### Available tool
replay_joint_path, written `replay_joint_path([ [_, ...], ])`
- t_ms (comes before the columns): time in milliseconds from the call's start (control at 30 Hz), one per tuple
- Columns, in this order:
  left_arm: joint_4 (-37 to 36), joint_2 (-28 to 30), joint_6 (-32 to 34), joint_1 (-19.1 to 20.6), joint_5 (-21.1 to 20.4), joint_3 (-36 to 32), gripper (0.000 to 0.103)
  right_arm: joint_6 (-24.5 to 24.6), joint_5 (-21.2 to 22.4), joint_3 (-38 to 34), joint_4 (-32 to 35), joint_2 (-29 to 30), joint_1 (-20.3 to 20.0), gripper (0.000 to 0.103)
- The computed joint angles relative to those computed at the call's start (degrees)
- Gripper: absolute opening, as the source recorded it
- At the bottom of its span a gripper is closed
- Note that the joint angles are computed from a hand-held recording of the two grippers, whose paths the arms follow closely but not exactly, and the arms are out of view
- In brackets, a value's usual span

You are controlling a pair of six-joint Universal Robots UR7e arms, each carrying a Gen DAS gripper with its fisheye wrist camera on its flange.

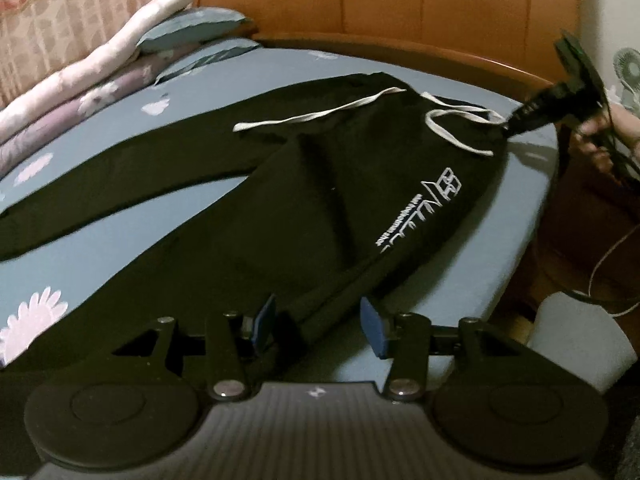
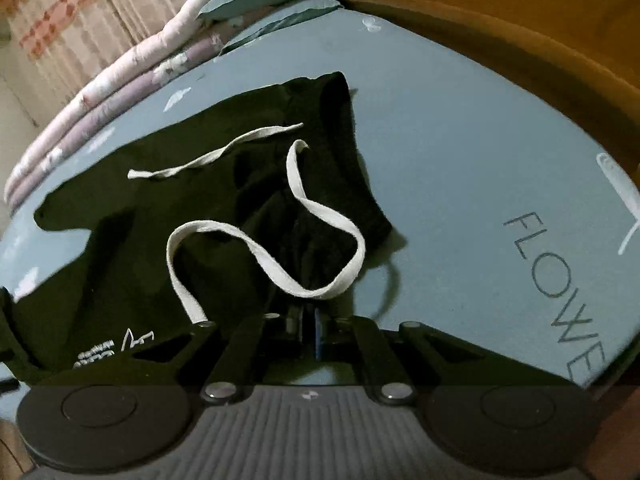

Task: Fold clothes

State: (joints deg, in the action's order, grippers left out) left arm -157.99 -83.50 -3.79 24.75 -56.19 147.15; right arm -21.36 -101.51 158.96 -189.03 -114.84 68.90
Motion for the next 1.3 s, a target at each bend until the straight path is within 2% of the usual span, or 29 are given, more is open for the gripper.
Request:
replay_joint_path([
  [33,0.4,-0.4,-0.4,0.3,-0.1,-0.2,0.049,0.4,-2.4,-0.2,-0.7,0.6,1.9,0.008],
  [67,0.8,-0.9,-0.9,0.6,-0.3,-0.4,0.049,0.9,-4.8,-0.4,-1.4,1.2,4.0,0.017],
  [100,1.2,-1.7,-1.4,1.0,-0.6,-0.8,0.050,1.3,-7.3,-0.7,-2.1,1.9,6.0,0.021],
  [233,0.0,-3.8,-0.9,2.0,-0.4,-2.1,0.054,1.4,-12.8,0.2,-4.8,-0.8,12.2,0.026],
  [367,-6.1,0.4,3.2,5.7,-0.8,-5.2,0.055,-0.6,-17.5,0.1,-13.0,3.7,19.9,0.042],
  [433,-9.7,5.4,6.4,9.6,-1.8,-8.2,0.055,-1.1,-16.0,-0.2,-15.8,7.3,21.6,0.045],
  [533,-10.3,12.5,7.1,15.4,-3.3,-13.3,0.053,-1.3,-14.1,-0.8,-20.8,15.4,24.0,0.045],
  [600,-10.8,15.7,7.1,17.3,-2.0,-14.7,0.050,-1.0,-12.6,-0.7,-24.3,19.7,24.8,0.045],
  [700,-10.5,17.9,4.5,19.4,0.1,-15.2,0.049,0.5,-10.5,-0.5,-27.7,24.3,25.4,0.050],
  [767,-11.9,16.5,3.5,19.8,0.0,-13.4,0.052,1.6,-9.1,-0.1,-27.8,25.2,24.2,0.055],
  [900,-5.9,9.8,-0.6,18.6,1.3,-10.5,0.052,3.7,-6.0,0.6,-27.5,26.5,21.7,0.058],
  [1033,-0.1,1.5,-5.7,18.1,3.6,-8.8,0.055,5.0,-3.3,0.4,-28.3,30.1,20.2,0.065],
  [1067,1.1,-0.8,-7.0,18.0,4.7,-8.5,0.055,5.1,-2.7,0.3,-28.7,31.0,20.1,0.069],
  [1167,6.5,-8.5,-12.1,17.7,11.2,-7.5,0.055,5.1,-1.9,0.0,-29.9,33.4,19.8,0.070],
  [1300,14.6,-18.1,-21.2,20.7,17.3,-7.6,0.053,5.3,-1.3,-0.4,-30.4,35.0,19.4,0.070],
])
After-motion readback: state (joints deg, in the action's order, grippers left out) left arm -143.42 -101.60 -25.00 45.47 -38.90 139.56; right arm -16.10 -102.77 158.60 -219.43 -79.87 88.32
